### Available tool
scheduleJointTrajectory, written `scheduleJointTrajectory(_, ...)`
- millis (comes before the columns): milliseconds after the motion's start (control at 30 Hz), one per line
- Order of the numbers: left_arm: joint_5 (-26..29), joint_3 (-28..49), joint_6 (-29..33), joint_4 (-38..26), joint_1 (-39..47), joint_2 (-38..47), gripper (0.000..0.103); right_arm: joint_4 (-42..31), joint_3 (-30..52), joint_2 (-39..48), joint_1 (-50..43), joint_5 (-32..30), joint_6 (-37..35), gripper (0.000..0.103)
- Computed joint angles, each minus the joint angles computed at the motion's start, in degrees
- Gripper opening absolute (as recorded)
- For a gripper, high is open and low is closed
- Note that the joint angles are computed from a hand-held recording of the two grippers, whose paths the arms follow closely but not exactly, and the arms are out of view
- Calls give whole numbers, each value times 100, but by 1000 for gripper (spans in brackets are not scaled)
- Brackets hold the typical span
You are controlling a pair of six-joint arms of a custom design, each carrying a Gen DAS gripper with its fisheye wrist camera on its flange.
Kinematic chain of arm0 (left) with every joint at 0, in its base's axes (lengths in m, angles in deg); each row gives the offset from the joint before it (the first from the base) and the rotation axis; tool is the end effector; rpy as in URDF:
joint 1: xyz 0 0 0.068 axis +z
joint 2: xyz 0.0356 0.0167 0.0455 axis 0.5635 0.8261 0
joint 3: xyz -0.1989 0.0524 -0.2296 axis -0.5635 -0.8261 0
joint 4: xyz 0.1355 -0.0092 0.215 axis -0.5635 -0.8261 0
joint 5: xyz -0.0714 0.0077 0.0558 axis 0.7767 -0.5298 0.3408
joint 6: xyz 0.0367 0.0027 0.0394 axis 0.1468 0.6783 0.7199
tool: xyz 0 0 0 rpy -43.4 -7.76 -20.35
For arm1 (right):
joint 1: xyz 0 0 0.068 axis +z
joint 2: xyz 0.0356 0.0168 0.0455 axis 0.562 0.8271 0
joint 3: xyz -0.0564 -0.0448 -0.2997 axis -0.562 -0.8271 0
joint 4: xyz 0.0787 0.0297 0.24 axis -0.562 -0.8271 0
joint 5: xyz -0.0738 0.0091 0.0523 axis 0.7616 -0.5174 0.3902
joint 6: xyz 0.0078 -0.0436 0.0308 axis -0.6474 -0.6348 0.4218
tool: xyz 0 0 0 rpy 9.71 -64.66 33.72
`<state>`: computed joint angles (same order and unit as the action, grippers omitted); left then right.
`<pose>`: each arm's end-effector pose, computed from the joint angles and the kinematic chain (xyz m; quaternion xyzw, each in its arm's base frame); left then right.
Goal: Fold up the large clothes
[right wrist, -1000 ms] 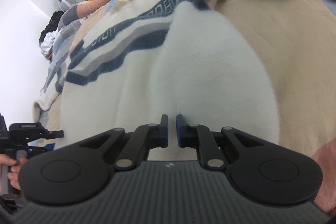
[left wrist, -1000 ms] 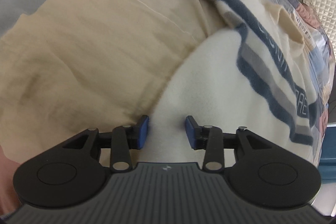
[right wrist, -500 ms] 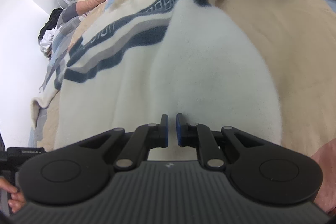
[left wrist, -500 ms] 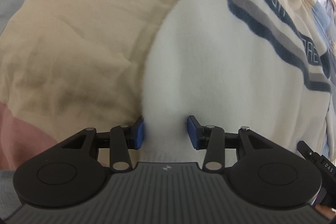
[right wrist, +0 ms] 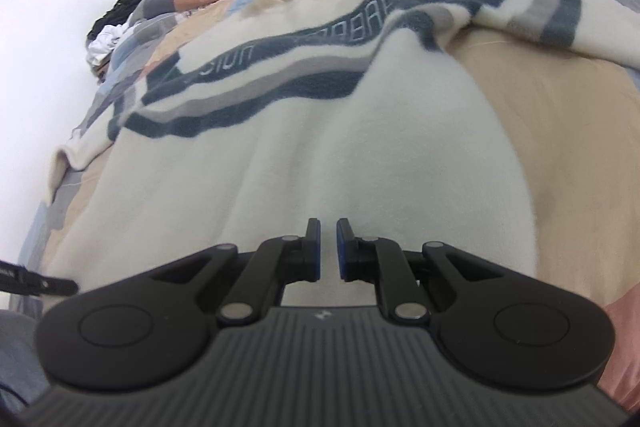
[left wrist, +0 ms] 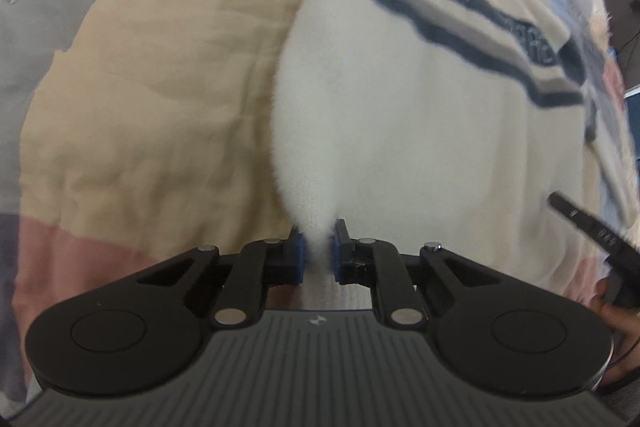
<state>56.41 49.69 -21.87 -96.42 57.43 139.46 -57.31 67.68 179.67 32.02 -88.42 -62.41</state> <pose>0.2424 0.0926 0.1926 -0.2113 0.9599 -0.1195 0.1405 0.3033 0.0039 0.1903 -0.0667 0.9331 0.2011 0.2907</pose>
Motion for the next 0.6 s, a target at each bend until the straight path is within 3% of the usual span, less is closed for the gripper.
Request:
scheduleJointTrajectory(267,-460,-170,-198,398,-258,112,16,-34,33,15,87,228,50,13)
scheduleJointTrajectory(433,-693,-332,116,485,-459,-387,24,243,-161,-211,120,231,-9,13)
scheduleJointTrajectory(600,-877,-383,96,674,-799,-922,24,452,-310,-395,175,318,-84,13)
